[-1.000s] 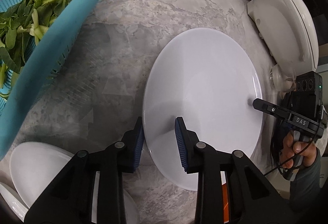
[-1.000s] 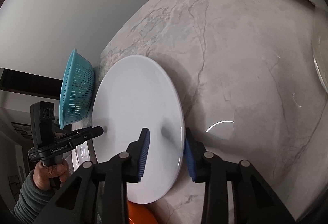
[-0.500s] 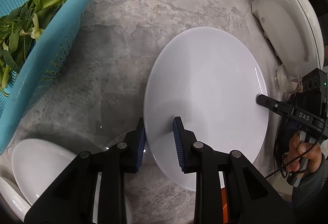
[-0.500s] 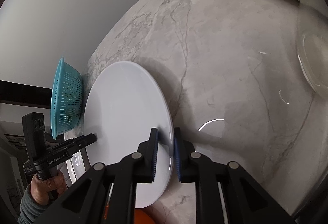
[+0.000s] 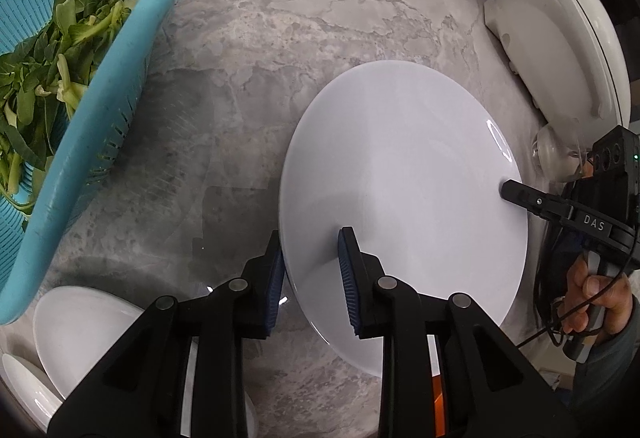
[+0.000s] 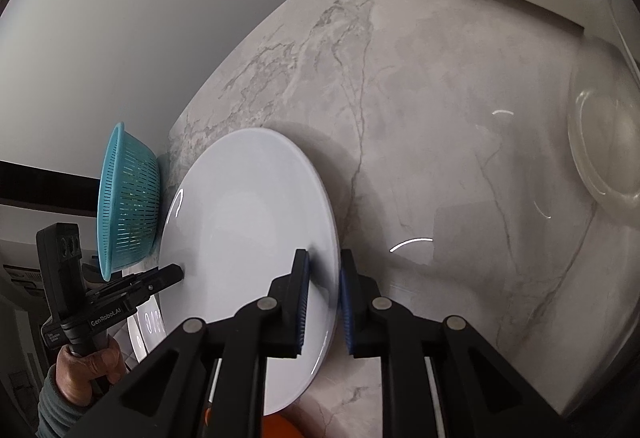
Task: Organize plates and bowls
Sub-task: 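Close the right gripper on the plate rim while the left gripper grips the opposite rim, then lift the large white plate with both grippers and carry it across the table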
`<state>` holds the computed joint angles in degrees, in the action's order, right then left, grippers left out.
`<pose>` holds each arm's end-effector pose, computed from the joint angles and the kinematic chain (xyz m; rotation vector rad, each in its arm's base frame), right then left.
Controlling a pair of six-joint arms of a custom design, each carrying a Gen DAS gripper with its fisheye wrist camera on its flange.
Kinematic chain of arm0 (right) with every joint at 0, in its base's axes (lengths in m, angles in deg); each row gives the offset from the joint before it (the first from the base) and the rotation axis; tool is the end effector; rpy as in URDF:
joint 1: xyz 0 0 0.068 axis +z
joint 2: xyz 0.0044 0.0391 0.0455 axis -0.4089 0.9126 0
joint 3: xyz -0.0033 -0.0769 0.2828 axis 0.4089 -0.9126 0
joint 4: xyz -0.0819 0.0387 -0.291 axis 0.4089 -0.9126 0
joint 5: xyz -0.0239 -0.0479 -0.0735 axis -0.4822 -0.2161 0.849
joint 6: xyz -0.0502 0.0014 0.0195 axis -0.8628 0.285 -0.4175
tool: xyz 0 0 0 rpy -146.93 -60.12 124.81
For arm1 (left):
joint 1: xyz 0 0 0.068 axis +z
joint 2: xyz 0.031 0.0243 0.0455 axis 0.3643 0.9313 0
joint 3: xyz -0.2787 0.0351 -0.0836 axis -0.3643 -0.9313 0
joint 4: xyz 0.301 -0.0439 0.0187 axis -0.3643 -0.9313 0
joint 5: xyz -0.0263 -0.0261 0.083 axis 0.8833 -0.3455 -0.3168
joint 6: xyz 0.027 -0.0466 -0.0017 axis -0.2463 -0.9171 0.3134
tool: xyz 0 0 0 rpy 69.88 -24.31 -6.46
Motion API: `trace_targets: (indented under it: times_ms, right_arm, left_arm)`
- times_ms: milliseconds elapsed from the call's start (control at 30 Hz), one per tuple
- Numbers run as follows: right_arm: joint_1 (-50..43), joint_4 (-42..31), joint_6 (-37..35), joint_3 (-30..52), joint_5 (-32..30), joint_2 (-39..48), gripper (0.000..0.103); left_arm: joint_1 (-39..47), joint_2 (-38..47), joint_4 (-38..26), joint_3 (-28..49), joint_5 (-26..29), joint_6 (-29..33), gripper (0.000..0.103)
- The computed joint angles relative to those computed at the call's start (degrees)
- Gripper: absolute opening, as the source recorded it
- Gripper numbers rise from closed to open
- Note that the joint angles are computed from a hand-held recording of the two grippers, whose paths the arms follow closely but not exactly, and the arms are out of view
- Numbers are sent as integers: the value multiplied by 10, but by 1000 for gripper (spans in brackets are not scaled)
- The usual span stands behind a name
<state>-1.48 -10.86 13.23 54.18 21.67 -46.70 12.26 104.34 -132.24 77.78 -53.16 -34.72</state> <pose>0.1297 0.0648 0.1877 0.5789 2.6977 0.7871 0.2797 -0.0557 0.1745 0.5301 3.0085 -0.4704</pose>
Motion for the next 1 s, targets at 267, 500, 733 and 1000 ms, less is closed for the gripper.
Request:
trace_targets:
  times_ms: [267,500,733,1000]
  right_arm:
    - [-11,0,-2,-12,-37,3,17]
    - [-46,-12,-9,-12,-87,20,19]
    - [-76,-1,-10,-6,-110,46,20]
    - [-62,-3,-53,15,-80,74,19]
  left_arm:
    - [15,33,-4,5,16,16,24]
    - [29,89,-50,57,32,34,24]
    - [43,138,-75,107,43,39,24]
    - [-17,101,-49,90,-34,66,27]
